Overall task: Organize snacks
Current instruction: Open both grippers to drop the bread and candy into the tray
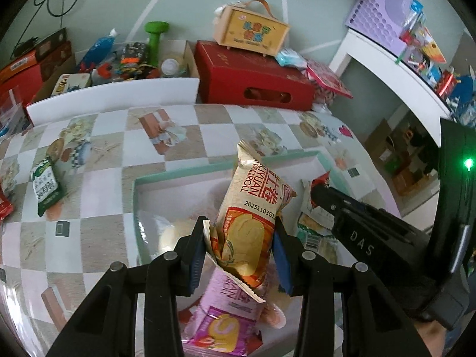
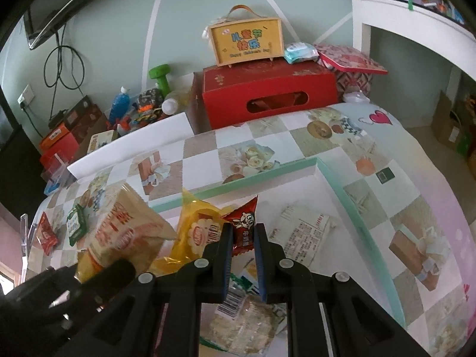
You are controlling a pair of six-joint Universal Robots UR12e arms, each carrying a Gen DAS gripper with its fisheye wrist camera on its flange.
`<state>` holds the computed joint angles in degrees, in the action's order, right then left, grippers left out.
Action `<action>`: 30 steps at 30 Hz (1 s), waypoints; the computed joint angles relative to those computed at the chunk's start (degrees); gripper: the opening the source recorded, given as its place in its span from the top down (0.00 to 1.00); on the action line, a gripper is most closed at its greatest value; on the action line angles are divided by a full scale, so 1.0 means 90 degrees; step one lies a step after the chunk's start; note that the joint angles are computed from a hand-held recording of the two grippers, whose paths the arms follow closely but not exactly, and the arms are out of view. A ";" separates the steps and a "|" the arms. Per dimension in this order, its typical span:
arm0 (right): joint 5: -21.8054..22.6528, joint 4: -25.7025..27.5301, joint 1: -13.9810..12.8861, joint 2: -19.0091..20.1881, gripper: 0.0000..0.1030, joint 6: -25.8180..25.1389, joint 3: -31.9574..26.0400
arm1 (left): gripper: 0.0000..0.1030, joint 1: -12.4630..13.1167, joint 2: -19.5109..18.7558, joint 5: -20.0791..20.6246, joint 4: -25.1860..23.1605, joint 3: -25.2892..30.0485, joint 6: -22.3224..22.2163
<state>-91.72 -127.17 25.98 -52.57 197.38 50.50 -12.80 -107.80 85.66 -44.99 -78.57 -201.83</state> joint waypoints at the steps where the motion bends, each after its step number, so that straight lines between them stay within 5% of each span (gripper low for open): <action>1: 0.0010 0.0023 -0.0004 0.0000 0.85 0.0005 -0.0003 | 0.59 -0.0010 -0.0010 0.0007 -0.0035 0.0014 0.0010; 7: 0.0031 0.0212 -0.0004 0.0038 0.84 0.0003 -0.0077 | 0.41 0.0010 0.0018 0.0079 -0.0029 -0.0007 -0.0130; 18: 0.0127 0.0504 -0.0018 0.0082 0.84 0.0124 -0.0175 | 0.34 0.0164 0.0215 0.0003 0.0145 -0.0180 -0.0481; 22: 0.0079 0.0521 -0.0002 0.0092 0.67 0.0105 -0.0200 | 0.33 0.0219 0.0276 0.0056 0.0161 -0.0242 -0.0639; 27: 0.0029 0.0558 0.0017 0.0108 0.64 0.0059 -0.0247 | 0.24 0.0275 0.0328 0.0363 -0.0096 -0.0287 -0.0972; 30: -0.0043 0.0611 0.0047 0.0136 0.43 -0.0002 -0.0305 | 0.22 0.0296 0.0326 0.0708 -0.0457 -0.0276 -0.1164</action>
<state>-92.11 -121.67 26.40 -51.35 197.36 47.75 -10.14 -104.87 92.03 -49.11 -81.05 -212.31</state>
